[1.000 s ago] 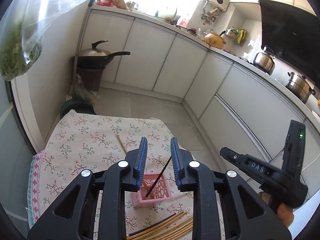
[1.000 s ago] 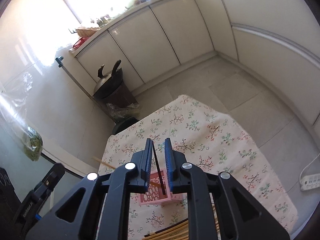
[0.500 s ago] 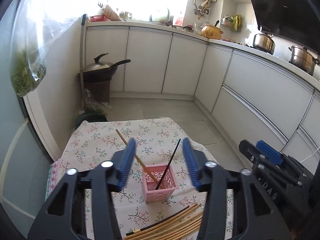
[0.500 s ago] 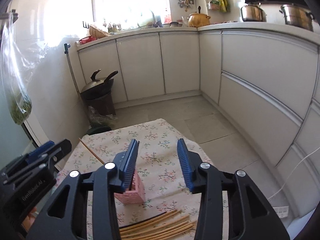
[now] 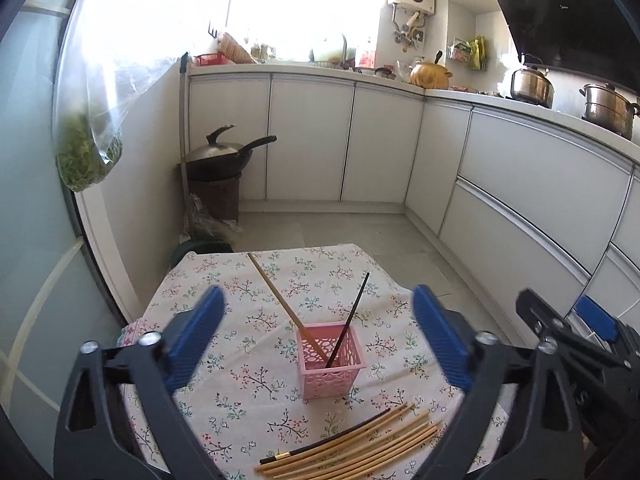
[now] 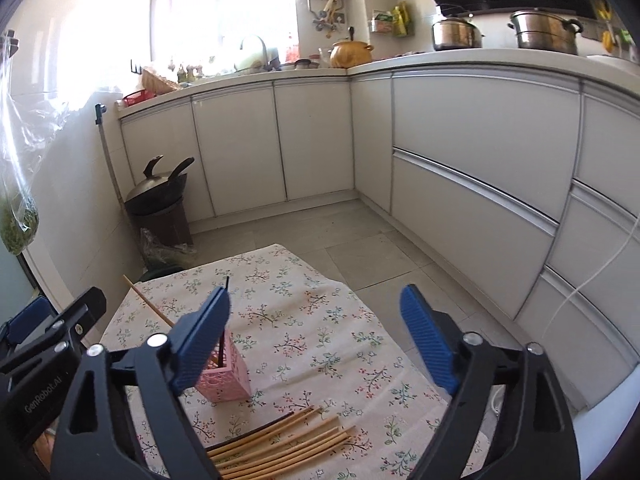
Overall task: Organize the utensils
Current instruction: 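Lower the left tool to the chopstick pile and grasp one chopstick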
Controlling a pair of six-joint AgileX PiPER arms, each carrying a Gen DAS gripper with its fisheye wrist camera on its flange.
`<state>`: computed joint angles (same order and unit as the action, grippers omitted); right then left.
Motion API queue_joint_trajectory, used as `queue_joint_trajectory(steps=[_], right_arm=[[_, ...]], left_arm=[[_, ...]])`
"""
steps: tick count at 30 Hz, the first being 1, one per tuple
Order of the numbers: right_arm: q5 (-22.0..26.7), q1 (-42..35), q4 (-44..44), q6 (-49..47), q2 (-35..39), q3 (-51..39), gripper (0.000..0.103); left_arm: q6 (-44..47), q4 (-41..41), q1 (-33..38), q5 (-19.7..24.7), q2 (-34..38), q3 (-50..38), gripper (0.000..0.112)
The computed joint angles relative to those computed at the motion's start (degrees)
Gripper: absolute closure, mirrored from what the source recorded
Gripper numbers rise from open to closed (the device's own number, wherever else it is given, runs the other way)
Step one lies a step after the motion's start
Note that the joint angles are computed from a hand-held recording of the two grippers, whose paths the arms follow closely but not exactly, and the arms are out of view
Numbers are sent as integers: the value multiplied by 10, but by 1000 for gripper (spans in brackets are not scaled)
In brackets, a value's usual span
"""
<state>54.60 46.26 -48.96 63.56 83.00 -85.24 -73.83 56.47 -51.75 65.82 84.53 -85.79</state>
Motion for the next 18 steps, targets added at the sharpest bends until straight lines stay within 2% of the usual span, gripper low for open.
queue_joint_trajectory(steps=[2,4,6,9,13,18], right_arm=[[10,-2,-20,29,-23,31,6],[18,-14,-16,42,-49,64,6],[18,-51,24,38,-78,95,6],[-1,-151,121,13,-119,135,6],[-34,-299,275,-81,-150,171,6],[-43,-379,365,-165,-154,190,7]], left_arm=[[12,-13,1,-6,3,-1,16],[70,-78,21,-27,15,-15,16],[106,-129,40,-44,26,-19,16],[154,-192,55,-56,54,-36,16],[253,-283,63,-39,124,-83,16],[453,-479,84,24,254,-176,16]])
